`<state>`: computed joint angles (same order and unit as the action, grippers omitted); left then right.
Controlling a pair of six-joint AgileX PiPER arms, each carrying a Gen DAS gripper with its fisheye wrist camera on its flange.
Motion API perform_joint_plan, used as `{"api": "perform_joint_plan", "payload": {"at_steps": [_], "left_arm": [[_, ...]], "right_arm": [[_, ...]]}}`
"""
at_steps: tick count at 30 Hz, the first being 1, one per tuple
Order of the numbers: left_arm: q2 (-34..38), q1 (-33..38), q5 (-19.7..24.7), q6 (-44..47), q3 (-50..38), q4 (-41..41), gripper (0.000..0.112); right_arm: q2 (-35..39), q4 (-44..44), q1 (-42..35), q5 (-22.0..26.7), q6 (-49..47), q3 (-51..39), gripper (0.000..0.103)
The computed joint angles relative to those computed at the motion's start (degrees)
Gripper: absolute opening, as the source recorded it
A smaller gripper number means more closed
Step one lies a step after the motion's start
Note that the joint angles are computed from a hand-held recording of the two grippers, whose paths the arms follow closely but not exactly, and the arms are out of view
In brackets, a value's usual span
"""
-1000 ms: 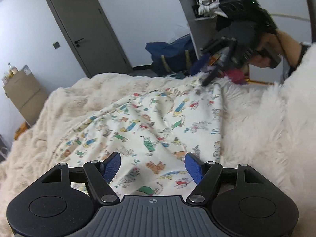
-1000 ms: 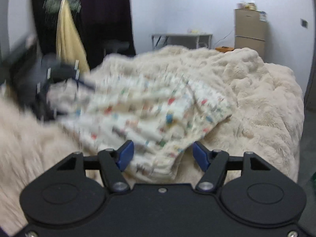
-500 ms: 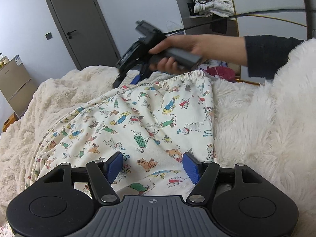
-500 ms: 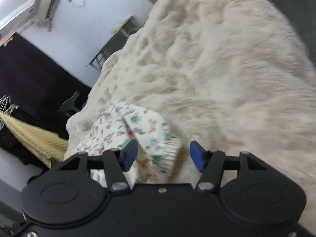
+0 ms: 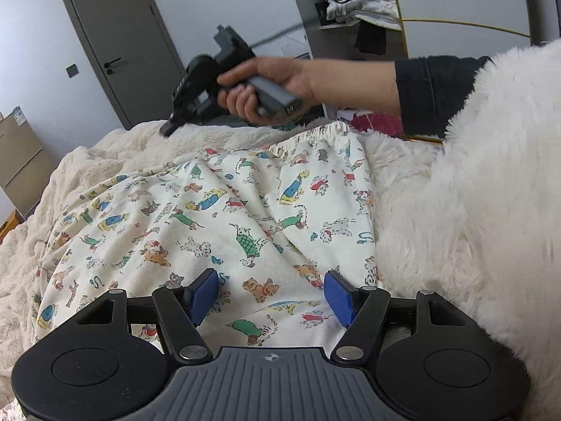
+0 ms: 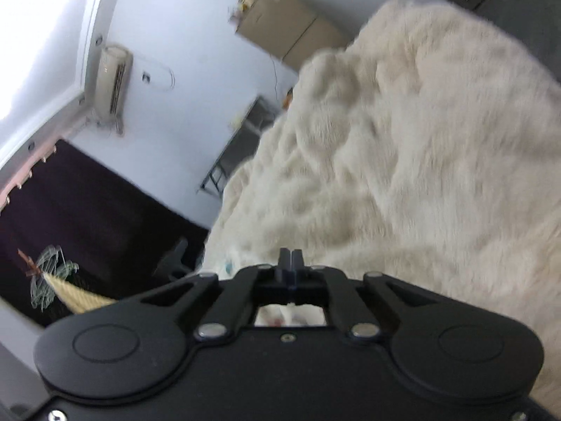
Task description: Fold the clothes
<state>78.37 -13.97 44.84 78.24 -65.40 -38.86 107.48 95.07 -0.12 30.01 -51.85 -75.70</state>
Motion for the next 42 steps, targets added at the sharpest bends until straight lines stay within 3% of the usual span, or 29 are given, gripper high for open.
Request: {"api": "perform_joint_plan", "payload": {"at_steps": [1,2,4,10,14,18,21,24,28,31,37,40,42], "left_arm": [[0.1,0.2,0.1,0.2,-0.1,-0.1,0.061],[0.2,0.3,0.1,0.2,-0.2,-0.1,0.061],[0.2,0.3,0.2,0.1,-0.4,0.0,0.061],[0.3,-0.7,-0.5,-1.9,-0.8,1.8,0.061],[-0.1,-1.7,-2.4,-3.8,-0.4,3.2,0.063],[-0.5,-3.6,-4.9,-7.1,-0.9,6.3,0.069],[-1.1,-3.9,-4.9,-7.8,-1.6,7.0,0.076],[-1.6,-3.4,-4.3,-7.0,-2.6,7.8,0.084],[-0.3,-2.0,-4.6,-5.8,-3.4,8.8,0.088],[3.0,0.6,0.5,-5.6,-7.3,6.5,0.088],[4.5,3.1,2.5,-2.7,-6.9,-0.5,0.088],[3.5,3.9,2.3,0.2,-4.4,-4.4,0.088],[3.2,3.8,2.2,0.5,-3.7,-5.2,0.088]], "right_arm": [[0.0,-2.2,-0.1,0.0,2.5,0.0,0.019],[0.4,-4.6,-1.0,2.3,4.5,-0.2,0.048],[2.3,-7.3,-2.6,8.6,5.7,-0.6,0.066],[8.0,-4.5,-1.5,11.8,2.9,-1.4,0.057],[9.5,0.9,-2.0,15.8,-0.3,-0.9,0.030],[8.3,2.2,-3.8,11.7,0.3,-0.4,0.030],[6.9,3.6,-7.2,6.4,2.9,1.8,0.030],[6.6,1.7,-10.5,5.0,6.5,3.4,0.031],[7.9,2.1,-11.7,15.4,2.8,4.2,0.051],[9.3,-0.1,-10.3,21.4,3.0,2.5,0.052],[14.3,-4.8,-6.5,25.4,10.1,-5.0,0.051],[15.6,-6.9,-4.9,24.6,13.0,-8.0,0.049],[15.3,-7.2,-4.1,22.3,13.5,-8.2,0.036]]}}
